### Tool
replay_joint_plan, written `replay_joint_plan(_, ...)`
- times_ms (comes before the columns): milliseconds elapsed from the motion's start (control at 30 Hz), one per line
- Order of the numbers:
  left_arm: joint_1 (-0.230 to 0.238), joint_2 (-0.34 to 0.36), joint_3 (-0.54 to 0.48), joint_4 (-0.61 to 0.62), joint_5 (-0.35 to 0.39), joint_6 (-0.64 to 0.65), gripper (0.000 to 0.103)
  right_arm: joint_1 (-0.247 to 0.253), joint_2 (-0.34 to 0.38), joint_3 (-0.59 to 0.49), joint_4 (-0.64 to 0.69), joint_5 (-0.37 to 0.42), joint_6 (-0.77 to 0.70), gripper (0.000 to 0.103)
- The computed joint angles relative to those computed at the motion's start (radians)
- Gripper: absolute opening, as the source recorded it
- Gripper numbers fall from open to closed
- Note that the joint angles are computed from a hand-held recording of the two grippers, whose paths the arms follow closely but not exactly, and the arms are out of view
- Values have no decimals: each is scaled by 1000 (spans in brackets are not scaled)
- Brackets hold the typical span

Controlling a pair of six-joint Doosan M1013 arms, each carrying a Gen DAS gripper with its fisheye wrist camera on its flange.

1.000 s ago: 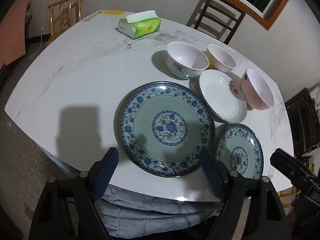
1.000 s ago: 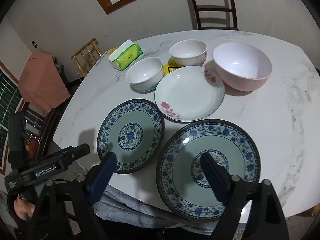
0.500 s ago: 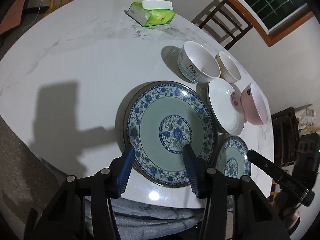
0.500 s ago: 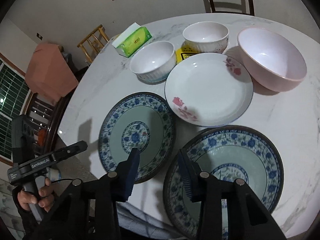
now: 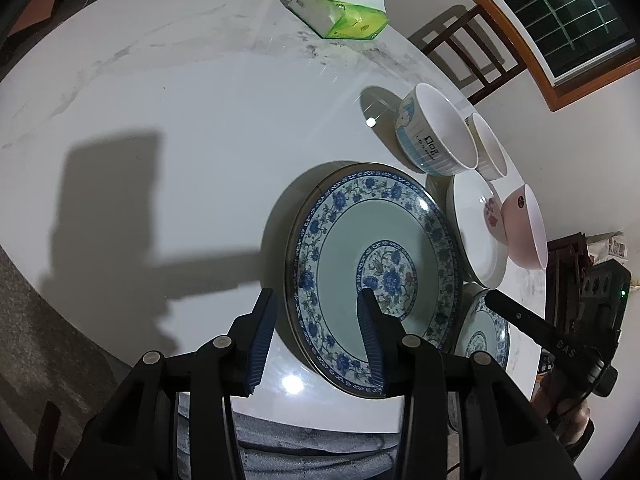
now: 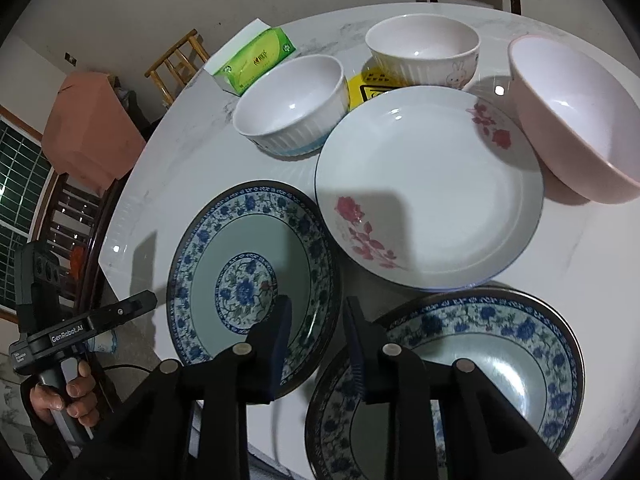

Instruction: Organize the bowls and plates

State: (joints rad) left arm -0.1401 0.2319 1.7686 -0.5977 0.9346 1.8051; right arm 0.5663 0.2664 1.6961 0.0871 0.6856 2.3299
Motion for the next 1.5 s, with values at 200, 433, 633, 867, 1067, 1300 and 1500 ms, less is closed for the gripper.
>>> replay_joint_plan(200,3,12,-5,-5,0,11,37,-18,20,-7,41,-1,-56,25)
replay_joint_plan(433,6,26,-10,-17,13,33,37,-40,34,-2,116,-12,-136,24)
replay_joint_plan(633,3,36,-16,-20,21,50,30,-46,44,-6,142,-26,-181,20)
replay_joint_plan(867,-2,44,-19,-1,25,40,26,-51,61,-17,159,-23,-208,17)
replay_joint_plan(1067,-7,54,-26,18,33,37,19,-52,77,-34,163,-4,-222,14)
replay_joint_plan(1300,-17,56,-27,58,22,31,15,-38,79,-39,117,-4,-176,14)
replay_joint_plan(1500,-11,47,-24,74,3,35,15,-9,79,-46,63,-16,-108,14)
